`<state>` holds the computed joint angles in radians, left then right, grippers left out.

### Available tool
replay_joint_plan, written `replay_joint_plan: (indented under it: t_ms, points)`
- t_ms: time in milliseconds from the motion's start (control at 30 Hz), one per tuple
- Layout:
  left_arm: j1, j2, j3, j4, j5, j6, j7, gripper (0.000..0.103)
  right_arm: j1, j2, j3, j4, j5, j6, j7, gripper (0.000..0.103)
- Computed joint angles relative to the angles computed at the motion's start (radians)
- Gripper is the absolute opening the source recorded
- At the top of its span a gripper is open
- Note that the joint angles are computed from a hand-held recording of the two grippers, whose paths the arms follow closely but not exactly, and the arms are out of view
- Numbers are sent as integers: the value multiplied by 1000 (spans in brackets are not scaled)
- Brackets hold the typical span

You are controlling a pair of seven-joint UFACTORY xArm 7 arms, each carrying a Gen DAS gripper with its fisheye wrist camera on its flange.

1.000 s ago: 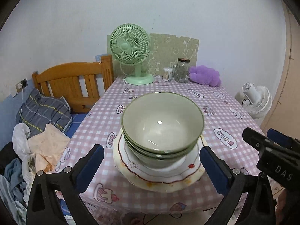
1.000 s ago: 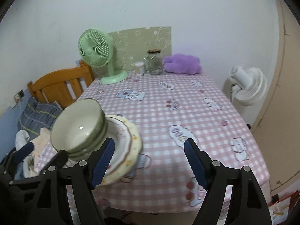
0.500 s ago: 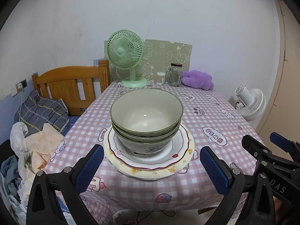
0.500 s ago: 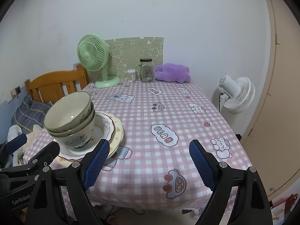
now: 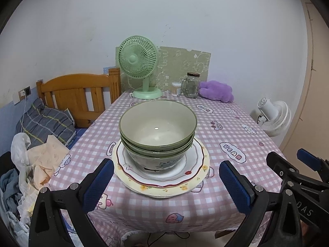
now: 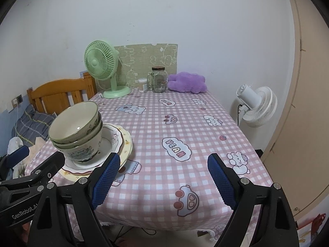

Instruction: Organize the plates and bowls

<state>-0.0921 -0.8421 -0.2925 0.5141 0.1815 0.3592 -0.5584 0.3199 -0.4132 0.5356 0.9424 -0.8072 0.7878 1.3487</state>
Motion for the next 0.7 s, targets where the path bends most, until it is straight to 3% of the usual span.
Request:
replay_joint_plan:
  t_ms: [700]
  points:
    - [15,20,-17,15,21,-1,-22,103,-20,-16,-13,-27,18,-44,-19,89]
